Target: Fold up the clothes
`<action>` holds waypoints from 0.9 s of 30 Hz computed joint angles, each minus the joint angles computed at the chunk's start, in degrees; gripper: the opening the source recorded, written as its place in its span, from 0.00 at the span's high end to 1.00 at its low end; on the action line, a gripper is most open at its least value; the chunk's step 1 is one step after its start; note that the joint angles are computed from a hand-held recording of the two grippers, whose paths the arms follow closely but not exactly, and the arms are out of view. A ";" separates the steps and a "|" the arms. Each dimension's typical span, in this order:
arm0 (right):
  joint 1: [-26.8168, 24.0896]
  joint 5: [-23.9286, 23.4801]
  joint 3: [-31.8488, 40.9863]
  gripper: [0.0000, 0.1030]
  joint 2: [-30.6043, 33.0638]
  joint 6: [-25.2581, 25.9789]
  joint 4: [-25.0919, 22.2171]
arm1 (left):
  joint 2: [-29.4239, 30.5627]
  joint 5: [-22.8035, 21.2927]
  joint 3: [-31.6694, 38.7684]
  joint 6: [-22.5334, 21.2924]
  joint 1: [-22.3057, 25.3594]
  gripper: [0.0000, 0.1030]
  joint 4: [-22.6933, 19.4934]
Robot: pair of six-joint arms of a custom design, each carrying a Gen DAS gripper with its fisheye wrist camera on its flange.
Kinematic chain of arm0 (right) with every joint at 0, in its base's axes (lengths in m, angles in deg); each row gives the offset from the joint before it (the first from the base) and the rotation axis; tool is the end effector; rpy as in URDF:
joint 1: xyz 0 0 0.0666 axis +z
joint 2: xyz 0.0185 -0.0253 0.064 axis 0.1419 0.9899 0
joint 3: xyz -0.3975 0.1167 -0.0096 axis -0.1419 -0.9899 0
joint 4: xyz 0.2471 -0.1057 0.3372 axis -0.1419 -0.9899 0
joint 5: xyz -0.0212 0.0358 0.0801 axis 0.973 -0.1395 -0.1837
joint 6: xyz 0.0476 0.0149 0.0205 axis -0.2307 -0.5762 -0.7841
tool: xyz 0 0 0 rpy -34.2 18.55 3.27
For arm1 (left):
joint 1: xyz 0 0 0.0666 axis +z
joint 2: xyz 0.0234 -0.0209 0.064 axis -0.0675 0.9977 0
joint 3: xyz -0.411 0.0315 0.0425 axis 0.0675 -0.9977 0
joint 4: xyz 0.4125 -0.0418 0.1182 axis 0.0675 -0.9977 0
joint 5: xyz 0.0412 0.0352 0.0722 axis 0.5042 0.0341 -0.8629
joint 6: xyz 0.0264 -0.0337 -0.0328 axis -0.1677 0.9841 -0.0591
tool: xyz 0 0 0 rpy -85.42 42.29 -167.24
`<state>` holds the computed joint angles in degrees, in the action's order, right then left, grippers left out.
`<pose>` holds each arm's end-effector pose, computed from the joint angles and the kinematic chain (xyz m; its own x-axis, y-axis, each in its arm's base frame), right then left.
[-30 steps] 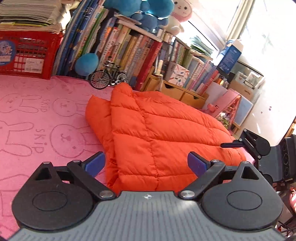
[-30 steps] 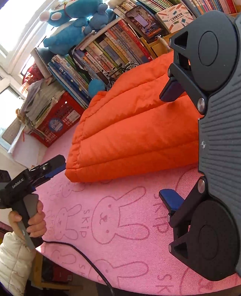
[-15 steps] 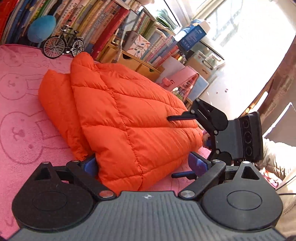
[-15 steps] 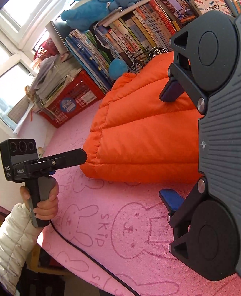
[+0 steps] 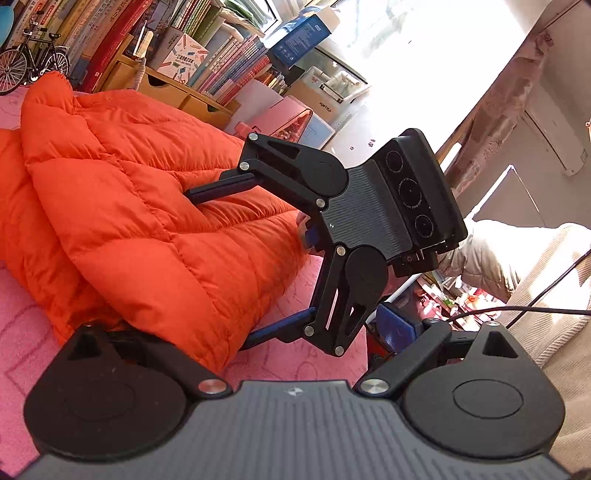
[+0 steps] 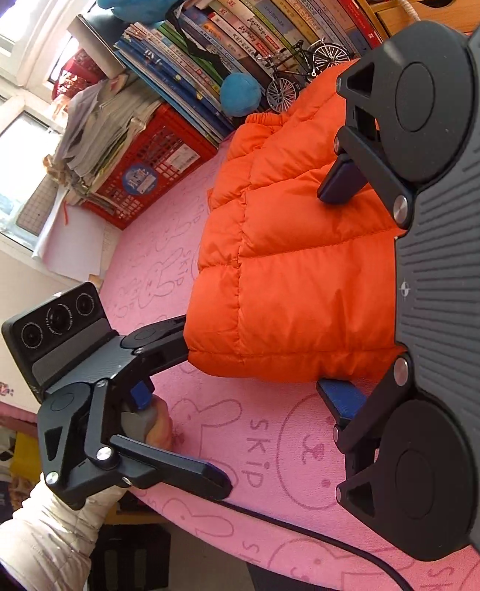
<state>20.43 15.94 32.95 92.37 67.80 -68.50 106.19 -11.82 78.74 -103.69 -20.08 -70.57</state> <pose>0.5080 0.1232 0.4084 -0.0781 -0.7909 -0.6069 -0.8462 0.3745 -0.3790 0.5916 -0.2077 0.3480 -0.6093 0.3216 -0.7248 0.7789 0.0714 -0.6231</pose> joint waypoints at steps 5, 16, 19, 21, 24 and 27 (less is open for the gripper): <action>1.18 -0.99 1.00 0.03 1.04 0.79 -0.95 | 2.06 0.62 3.26 -11.22 -0.54 0.05 -12.07; -0.72 3.38 -2.07 0.05 -1.01 6.68 0.64 | 8.01 2.65 10.44 -27.86 0.31 0.05 -33.51; -2.56 4.67 -3.47 0.05 -2.87 7.89 0.11 | 8.96 2.52 11.53 -31.03 0.49 0.05 -37.10; -4.07 5.53 -4.39 0.05 -4.20 7.65 -0.23 | 9.46 2.44 12.09 -32.27 0.64 0.05 -38.67; -6.54 6.58 -5.67 0.05 -6.10 7.06 -0.89 | 9.50 2.21 12.36 -29.99 0.41 0.05 -37.17; -9.60 6.97 -6.85 0.05 -7.91 5.54 -2.02 | 8.99 1.96 11.58 -26.75 0.47 0.08 -34.42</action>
<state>10.83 22.91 26.10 84.46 73.34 -70.52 115.18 -9.86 90.32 -130.45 -19.61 -104.99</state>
